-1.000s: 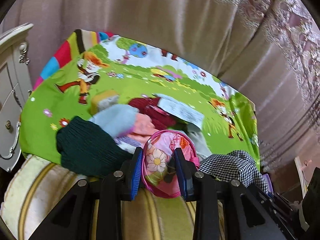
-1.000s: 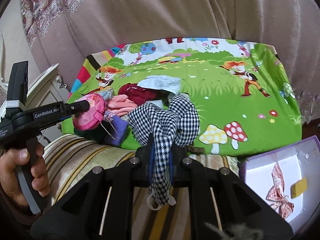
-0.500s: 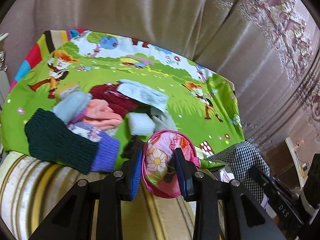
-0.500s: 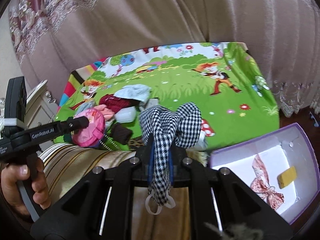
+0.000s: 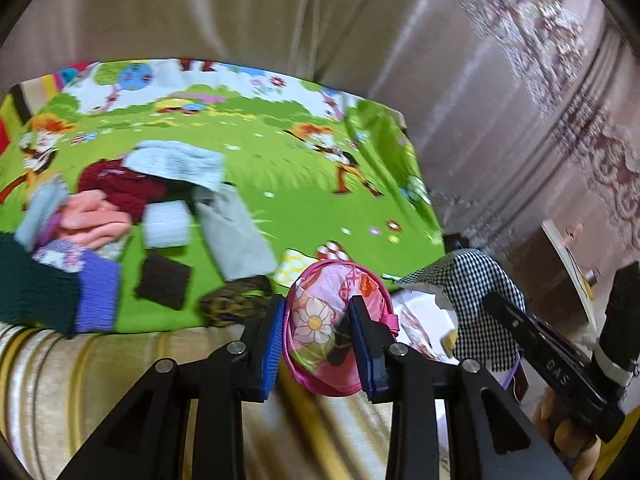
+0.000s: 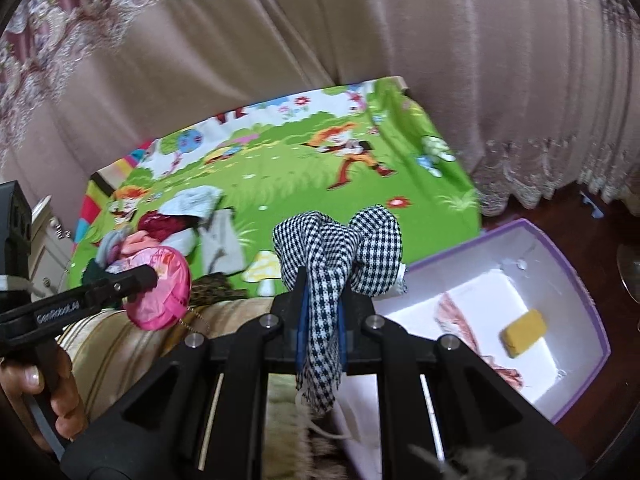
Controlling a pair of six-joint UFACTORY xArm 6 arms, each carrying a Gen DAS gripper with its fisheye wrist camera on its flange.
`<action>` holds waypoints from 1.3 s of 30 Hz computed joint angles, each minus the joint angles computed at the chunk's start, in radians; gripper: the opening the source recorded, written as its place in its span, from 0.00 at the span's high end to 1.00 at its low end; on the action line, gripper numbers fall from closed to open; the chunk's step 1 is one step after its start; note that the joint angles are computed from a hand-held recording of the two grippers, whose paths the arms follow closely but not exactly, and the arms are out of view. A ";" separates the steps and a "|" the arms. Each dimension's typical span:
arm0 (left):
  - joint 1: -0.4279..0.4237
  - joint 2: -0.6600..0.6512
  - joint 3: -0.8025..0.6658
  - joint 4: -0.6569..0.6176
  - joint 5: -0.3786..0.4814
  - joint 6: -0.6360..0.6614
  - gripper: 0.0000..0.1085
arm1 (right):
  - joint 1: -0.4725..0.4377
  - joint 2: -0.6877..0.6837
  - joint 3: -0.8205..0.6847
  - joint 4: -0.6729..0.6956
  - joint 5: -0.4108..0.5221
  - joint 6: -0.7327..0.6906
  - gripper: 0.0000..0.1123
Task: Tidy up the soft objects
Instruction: 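Lift the pink pouch and houndstooth cloth and carry both over the box, then lower the pouch and cloth into the box and open both tools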
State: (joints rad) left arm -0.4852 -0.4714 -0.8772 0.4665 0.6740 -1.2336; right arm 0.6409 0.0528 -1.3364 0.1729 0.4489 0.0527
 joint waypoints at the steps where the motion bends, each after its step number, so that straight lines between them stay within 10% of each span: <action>1: -0.003 0.016 -0.012 -0.007 -0.008 0.010 0.70 | -0.010 -0.003 0.004 -0.012 0.001 0.012 0.87; 24: -0.061 0.478 -0.392 -0.394 -0.022 0.473 0.66 | -0.141 -0.016 0.072 -0.170 0.056 0.141 0.86; 34: 0.001 0.645 -0.529 -0.779 0.096 0.705 0.46 | -0.162 -0.005 0.087 -0.128 0.082 0.127 0.48; 39: 0.002 0.698 -0.595 -0.667 0.176 0.628 0.46 | -0.158 0.005 0.084 -0.104 0.094 0.105 0.47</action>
